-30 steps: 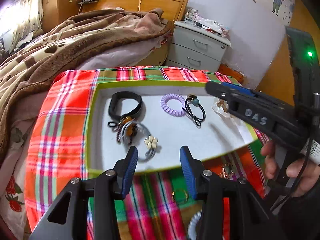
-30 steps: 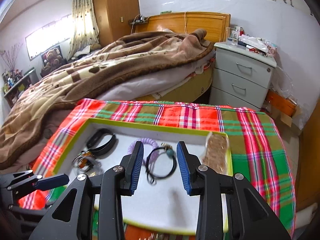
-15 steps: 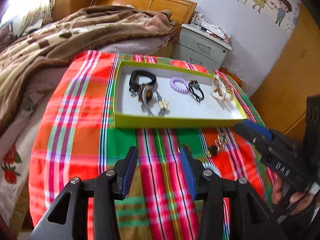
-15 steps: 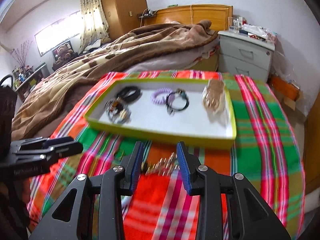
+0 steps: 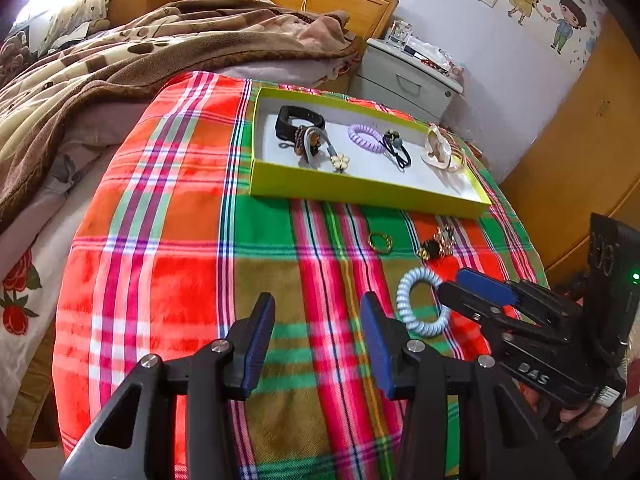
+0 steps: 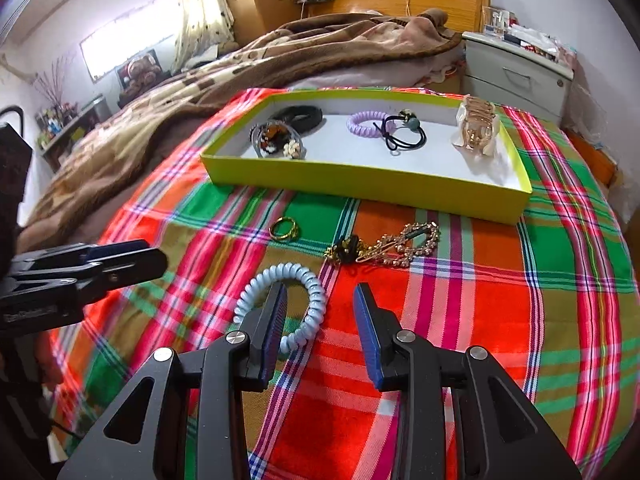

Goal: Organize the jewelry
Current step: 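Withdraw both tools from the box toward the light-blue coil tie and gold ring, then grasp the light-blue coil hair tie with the right tool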

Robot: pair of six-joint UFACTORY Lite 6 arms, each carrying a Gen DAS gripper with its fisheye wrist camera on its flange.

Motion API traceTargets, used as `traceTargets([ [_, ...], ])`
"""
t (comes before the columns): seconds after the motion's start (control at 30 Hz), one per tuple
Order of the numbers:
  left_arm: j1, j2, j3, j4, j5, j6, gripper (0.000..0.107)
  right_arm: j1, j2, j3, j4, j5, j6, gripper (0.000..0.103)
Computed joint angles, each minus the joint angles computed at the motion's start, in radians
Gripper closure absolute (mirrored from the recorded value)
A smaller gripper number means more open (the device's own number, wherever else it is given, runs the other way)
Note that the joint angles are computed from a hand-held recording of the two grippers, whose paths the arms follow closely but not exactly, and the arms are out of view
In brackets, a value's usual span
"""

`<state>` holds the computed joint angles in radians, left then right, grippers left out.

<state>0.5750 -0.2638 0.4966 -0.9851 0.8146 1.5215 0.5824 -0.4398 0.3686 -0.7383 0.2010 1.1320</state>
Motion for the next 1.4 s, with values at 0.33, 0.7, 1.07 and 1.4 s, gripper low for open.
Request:
traceTargets([
  [0.33,0.108,0.020,-0.004,0.024,0.062,0.065,0.060,0.118,0.100,0.055,-0.252,0.128,0.315,0.067],
  [0.7,0.099,0.025,0.001,0.030,0.055,0.045,0.060,0.143,0.067,0.027,-0.291,0.150,0.380,0.093],
  [1.07,-0.075,-0.008,0.001,0.004,-0.006,-0.052,0.060,0.001,-0.223,-0.109,-0.045,0.128,0.142,0.094],
  [1.4,-0.380,0.029,0.035,-0.021,-0.191,-0.181,0.060,-0.153,-0.498,-0.201,0.253,0.192,-0.210,0.094],
])
